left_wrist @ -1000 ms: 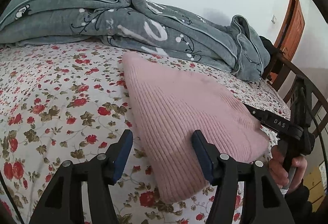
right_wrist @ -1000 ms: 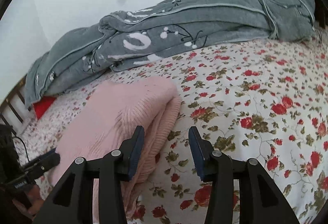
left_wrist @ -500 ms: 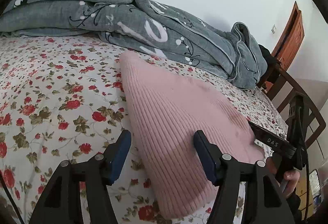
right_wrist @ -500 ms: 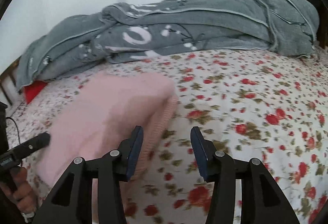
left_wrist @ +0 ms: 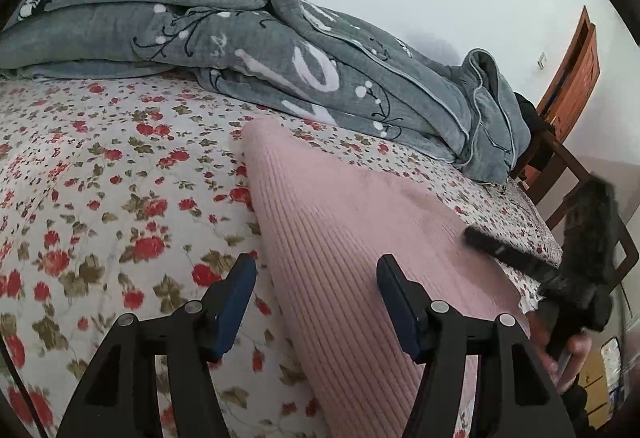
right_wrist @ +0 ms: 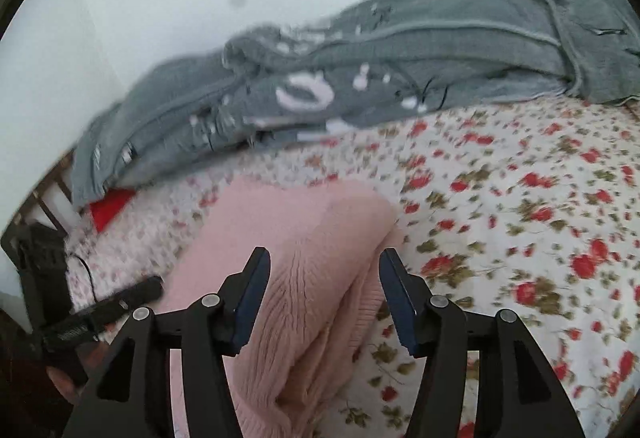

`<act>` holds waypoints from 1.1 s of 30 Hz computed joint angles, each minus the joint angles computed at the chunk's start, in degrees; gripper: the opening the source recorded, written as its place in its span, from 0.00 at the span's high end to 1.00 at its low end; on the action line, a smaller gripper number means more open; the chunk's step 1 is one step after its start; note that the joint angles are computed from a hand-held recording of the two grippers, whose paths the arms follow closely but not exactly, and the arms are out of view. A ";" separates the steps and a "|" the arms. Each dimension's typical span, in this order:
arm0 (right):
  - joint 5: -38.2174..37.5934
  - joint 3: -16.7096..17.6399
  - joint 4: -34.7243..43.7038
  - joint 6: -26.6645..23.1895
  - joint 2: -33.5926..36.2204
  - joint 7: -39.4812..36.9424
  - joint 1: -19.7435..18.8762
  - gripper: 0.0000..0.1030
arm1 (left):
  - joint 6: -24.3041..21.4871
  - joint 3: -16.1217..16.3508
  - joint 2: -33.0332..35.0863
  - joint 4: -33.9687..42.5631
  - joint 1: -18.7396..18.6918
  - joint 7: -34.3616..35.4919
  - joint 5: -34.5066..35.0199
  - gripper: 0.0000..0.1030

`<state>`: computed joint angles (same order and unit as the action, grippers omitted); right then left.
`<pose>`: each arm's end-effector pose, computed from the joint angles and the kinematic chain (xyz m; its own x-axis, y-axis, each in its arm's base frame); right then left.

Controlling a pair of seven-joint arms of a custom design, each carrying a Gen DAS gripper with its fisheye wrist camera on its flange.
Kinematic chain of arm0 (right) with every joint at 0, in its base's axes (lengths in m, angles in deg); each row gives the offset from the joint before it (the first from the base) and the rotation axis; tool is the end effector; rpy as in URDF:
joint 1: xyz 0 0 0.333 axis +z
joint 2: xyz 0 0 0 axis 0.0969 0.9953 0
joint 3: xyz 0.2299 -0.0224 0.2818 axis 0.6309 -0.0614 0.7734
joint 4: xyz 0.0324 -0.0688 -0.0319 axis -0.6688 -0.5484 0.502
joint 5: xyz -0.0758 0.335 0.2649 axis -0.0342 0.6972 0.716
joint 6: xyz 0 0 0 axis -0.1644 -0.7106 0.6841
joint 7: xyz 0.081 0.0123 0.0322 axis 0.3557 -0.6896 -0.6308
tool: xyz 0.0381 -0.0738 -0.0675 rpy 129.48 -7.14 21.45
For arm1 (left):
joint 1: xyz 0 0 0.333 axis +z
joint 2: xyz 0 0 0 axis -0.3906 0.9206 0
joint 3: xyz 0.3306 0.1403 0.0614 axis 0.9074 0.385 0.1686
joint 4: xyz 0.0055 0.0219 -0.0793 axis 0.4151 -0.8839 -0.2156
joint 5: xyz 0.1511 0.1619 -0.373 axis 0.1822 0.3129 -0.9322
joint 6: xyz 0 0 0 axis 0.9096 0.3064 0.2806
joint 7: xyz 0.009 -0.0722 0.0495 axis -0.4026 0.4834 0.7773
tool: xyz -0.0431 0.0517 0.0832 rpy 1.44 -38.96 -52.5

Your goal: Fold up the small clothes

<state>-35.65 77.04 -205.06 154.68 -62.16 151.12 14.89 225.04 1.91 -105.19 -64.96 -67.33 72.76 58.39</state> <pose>0.3913 0.2909 0.5331 0.1081 -0.9302 -0.3507 -0.6961 0.1810 -0.6947 0.4242 -0.1873 0.5237 -0.2956 -0.8635 0.4087 -0.7219 -0.0783 -0.6875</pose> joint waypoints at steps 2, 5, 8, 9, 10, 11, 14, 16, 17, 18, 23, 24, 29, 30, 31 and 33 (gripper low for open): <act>-1.82 1.40 2.97 -5.66 2.73 0.64 -1.29 0.47 | -2.00 -0.02 0.93 1.26 0.84 -0.07 0.27 0.41; -1.24 -2.32 2.16 -2.62 3.63 -0.05 2.66 0.74 | -5.44 -2.26 2.92 3.96 4.27 0.40 0.56 0.41; -5.92 0.77 3.16 -4.08 2.59 2.34 -1.07 0.86 | -8.67 -4.81 5.29 7.56 7.76 0.95 0.60 0.41; -6.41 0.14 3.63 -4.46 2.82 1.75 -0.60 0.86 | -10.01 -5.15 6.33 9.20 8.40 1.57 0.04 0.41; -6.14 -1.25 4.18 -4.80 3.28 0.55 0.58 0.86 | -10.66 -5.60 7.03 10.18 9.02 2.20 -0.55 0.41; -5.89 -2.32 4.69 -4.90 3.83 -0.29 1.37 0.85 | -11.55 -6.35 8.12 11.53 10.07 2.29 -0.44 0.41; -7.18 -3.28 6.79 -6.54 5.67 -0.48 1.14 0.69 | -13.64 -11.16 11.75 15.06 16.10 -2.47 4.80 0.41; -8.29 -3.95 7.25 -5.97 6.92 0.30 0.89 0.57 | -15.13 -12.84 14.02 16.97 18.51 -4.03 5.63 0.41; -7.44 -5.18 7.03 -4.97 7.67 -0.20 1.89 0.57 | -16.21 -13.02 15.27 18.01 19.05 -3.65 4.27 0.41; -5.16 -7.18 6.74 -4.12 8.46 -1.83 3.92 0.57 | -17.17 -12.94 16.30 18.83 19.24 -2.15 1.86 0.41; -1.83 -9.23 6.36 -3.09 10.03 -3.37 5.85 0.79 | -16.87 -15.41 18.58 19.41 21.64 1.43 -4.73 0.65; -1.31 -9.59 6.14 -2.53 9.99 -3.78 6.16 0.79 | -16.03 -16.42 18.44 19.10 22.42 0.68 -3.82 0.66; -3.43 -7.72 6.18 -3.25 9.68 -2.27 4.08 0.79 | -13.50 -21.86 18.16 18.73 27.33 -5.59 6.19 0.66; -4.78 -7.00 6.32 -3.69 9.48 -1.40 3.36 0.78 | -13.45 -22.48 18.11 18.78 27.96 -6.69 7.79 0.66; -5.85 -6.58 6.48 -4.20 9.29 -0.76 2.93 0.75 | -13.38 -23.23 17.80 18.60 28.71 -8.59 10.48 0.66; -8.33 -5.72 6.68 -5.28 8.69 0.80 1.99 0.70 | -13.10 -23.73 17.00 18.15 29.24 -10.19 13.13 0.66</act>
<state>-43.98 71.32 -198.38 149.40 -53.47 151.92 16.89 211.94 -21.81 -88.19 -46.81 -38.09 62.57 71.51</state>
